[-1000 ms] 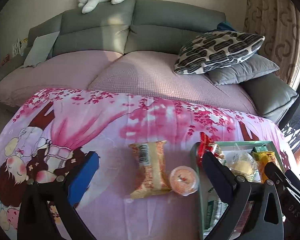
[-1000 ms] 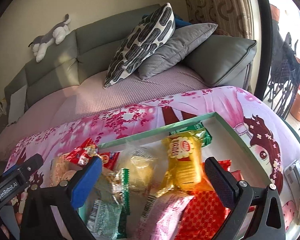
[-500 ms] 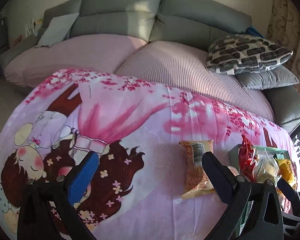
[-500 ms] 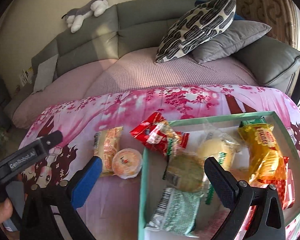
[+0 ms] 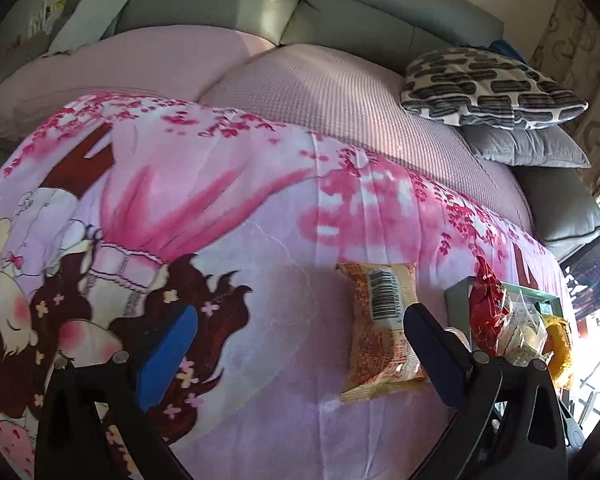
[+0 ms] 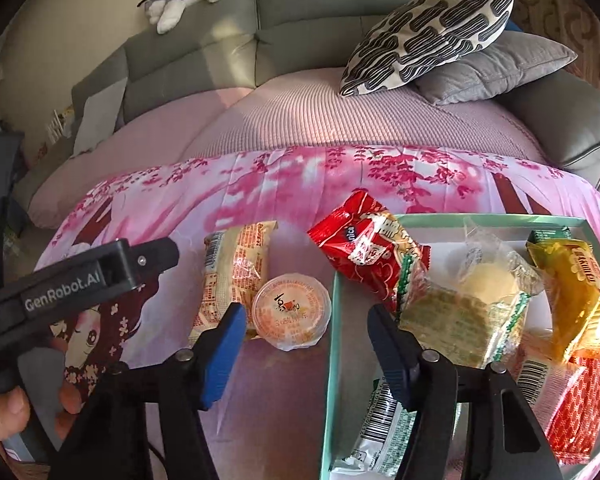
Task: Organize snacks
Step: 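Grasp the barcode bread packet with the left gripper while the right grasps the orange jelly cup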
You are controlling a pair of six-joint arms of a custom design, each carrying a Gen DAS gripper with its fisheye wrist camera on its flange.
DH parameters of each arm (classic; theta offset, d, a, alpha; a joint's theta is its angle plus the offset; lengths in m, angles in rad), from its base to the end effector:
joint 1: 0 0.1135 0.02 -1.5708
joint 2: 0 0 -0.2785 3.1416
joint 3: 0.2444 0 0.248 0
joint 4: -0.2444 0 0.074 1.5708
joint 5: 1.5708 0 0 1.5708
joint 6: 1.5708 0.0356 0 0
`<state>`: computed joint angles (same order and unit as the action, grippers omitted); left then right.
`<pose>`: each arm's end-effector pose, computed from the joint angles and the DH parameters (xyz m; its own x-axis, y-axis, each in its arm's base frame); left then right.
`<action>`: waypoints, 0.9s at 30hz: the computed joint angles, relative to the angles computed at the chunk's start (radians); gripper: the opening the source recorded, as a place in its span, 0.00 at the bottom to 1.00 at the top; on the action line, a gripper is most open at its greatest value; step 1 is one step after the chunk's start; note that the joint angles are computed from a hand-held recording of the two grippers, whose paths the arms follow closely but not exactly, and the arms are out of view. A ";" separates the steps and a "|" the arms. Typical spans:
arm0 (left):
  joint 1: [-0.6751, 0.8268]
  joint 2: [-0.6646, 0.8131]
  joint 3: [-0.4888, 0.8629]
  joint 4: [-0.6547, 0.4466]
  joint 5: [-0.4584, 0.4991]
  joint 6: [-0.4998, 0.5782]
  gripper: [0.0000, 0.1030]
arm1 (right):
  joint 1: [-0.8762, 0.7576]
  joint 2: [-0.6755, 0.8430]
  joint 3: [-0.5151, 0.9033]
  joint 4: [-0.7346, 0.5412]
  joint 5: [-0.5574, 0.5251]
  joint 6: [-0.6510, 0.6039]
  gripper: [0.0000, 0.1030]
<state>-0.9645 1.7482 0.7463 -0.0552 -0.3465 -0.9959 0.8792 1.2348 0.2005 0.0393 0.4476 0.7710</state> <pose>0.1821 -0.2414 0.1236 -0.8387 -0.1757 -0.5154 -0.0479 0.9666 -0.2516 0.1142 0.1138 0.1113 -0.7628 0.0638 -0.6435 -0.0174 0.9927 0.1191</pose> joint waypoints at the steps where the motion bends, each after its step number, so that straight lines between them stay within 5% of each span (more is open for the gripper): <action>1: 0.005 0.014 0.002 0.024 0.019 0.010 0.99 | -0.003 0.013 0.000 0.015 -0.004 -0.008 0.61; 4: 0.016 0.062 0.021 0.080 0.078 0.041 0.96 | -0.014 0.048 -0.005 0.062 -0.021 -0.027 0.56; 9: 0.028 0.133 0.044 0.144 0.140 0.059 0.74 | -0.025 0.096 0.002 0.112 -0.039 -0.054 0.54; 14: 0.034 0.137 0.016 0.225 0.170 0.063 0.42 | -0.039 0.113 0.001 0.136 -0.046 -0.073 0.54; 27: 0.072 0.031 -0.064 0.117 0.076 0.020 0.39 | 0.001 0.120 0.026 0.097 0.000 -0.081 0.54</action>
<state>-0.8921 1.7788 0.6823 0.0617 -0.2703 -0.9762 0.8800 1.3548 0.2261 0.1363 0.4481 0.6905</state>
